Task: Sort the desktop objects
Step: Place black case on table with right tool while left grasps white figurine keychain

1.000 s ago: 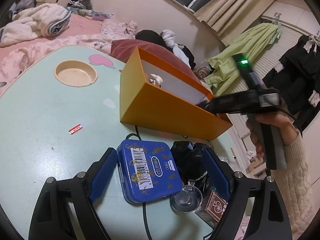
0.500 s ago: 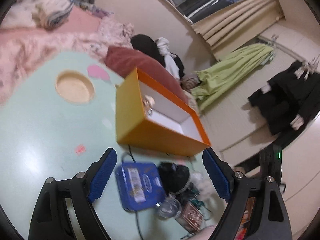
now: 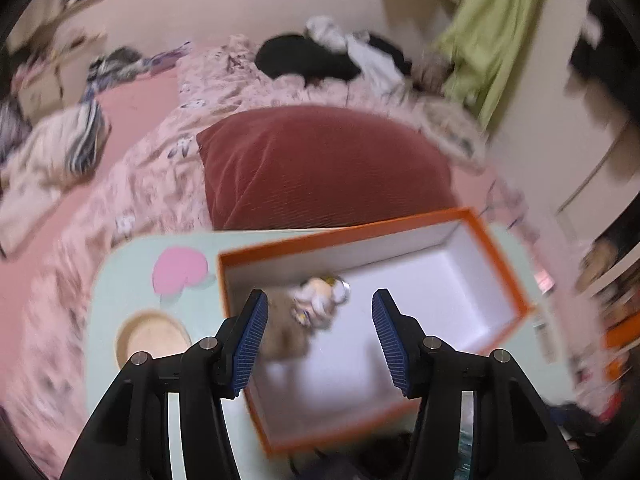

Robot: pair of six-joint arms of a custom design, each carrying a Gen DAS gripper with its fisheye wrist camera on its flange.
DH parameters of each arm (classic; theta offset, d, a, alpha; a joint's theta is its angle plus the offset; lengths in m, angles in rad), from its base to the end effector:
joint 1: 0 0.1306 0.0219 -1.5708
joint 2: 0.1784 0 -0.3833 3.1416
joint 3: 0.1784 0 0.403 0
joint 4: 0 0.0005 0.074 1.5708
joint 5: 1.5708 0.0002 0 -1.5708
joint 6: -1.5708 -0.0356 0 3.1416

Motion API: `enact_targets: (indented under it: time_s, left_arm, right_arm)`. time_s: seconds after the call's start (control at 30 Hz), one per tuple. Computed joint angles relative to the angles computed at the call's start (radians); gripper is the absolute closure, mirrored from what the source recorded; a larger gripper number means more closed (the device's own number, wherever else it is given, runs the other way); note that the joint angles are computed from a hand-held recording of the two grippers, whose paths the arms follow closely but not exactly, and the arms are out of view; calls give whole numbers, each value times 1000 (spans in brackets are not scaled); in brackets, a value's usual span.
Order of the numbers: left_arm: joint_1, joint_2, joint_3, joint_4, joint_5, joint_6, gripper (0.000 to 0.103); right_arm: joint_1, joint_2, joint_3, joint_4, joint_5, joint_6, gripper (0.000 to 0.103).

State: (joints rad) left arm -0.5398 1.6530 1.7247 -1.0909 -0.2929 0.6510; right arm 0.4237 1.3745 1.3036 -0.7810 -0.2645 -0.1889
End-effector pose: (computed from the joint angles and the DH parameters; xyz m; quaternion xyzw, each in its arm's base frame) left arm 0.5018 -0.2892 0.4377 -0.0926 0.9482 -0.0348 0.3018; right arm 0.4414 0.2088 0.4036 -0.1547 0.9161 0.2228 0.2952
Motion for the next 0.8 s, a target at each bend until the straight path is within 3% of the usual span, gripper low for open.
enact_targets:
  time_s: [0.17,0.37,0.5,0.57,0.7,0.8]
  left_arm:
    - [15,184,195,-224,-10,-91,72]
    - [-26,276,279,-326,-100,-222,70]
    - [-3,216,208,-214,5,-196,71]
    - [-3,138,114,-80,40,-178,71]
    - [-43,-35,-64,194,-2,-118,71]
    - [-99,-118,-133,303,-14,-112,71]
  right_arm:
    - [-25,-22,-37,-8,-42,-3,58]
    - [-42,-24,-53,-24,-85,-21,58]
    - [-42,-31,-60,-22,-91,-22,58]
    - [-45,-38,-70,-21,-100,-25,58]
    - [-51,-36,-75,-15,-113,-30,58]
    - [-52,-39,-80,-6,-118,-33,58]
